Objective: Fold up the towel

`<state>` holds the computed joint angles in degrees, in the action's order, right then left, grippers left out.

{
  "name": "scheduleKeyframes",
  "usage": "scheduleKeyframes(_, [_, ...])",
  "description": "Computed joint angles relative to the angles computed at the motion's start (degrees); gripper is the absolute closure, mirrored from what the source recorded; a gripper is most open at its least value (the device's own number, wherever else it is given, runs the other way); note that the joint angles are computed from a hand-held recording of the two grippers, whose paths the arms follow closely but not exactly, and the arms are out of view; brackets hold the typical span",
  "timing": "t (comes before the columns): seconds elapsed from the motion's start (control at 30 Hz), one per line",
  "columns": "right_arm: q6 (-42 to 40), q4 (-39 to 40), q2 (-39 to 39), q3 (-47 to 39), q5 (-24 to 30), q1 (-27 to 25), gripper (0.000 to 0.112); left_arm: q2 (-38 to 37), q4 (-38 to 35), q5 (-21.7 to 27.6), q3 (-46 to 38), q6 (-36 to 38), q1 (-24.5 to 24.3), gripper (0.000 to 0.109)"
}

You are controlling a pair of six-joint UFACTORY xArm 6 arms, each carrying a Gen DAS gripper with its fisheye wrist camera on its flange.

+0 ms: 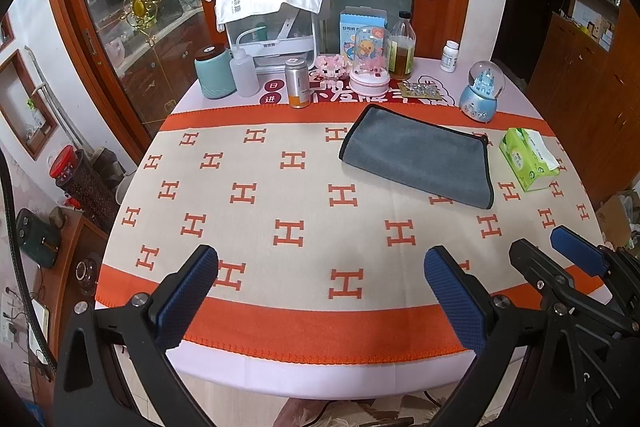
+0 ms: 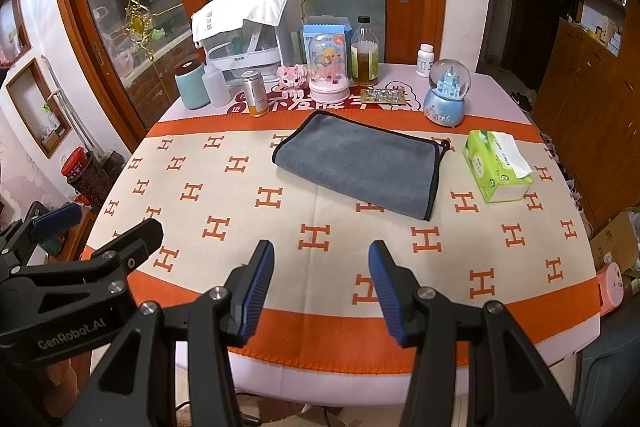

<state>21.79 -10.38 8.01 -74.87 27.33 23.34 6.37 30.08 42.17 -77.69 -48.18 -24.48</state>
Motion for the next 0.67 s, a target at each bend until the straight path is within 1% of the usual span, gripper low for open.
scheduleKeyframes(0.1, [0.1,0.0,-0.1,0.1,0.1,0.1,0.063,-0.6,0.0,-0.2,0.7,0.1,0.2,0.006])
scheduleKeyframes(0.5, [-0.3,0.3,0.1,-0.3,0.3,0.0,0.063,0.4,-0.2,0.6,-0.7,0.3,-0.1,0.006])
scheduleKeyframes(0.67, [-0.3,0.2,0.1,-0.2,0.2,0.0,0.063,-1.5,0.1,-0.1,2.4,-0.2,0.3,0.006])
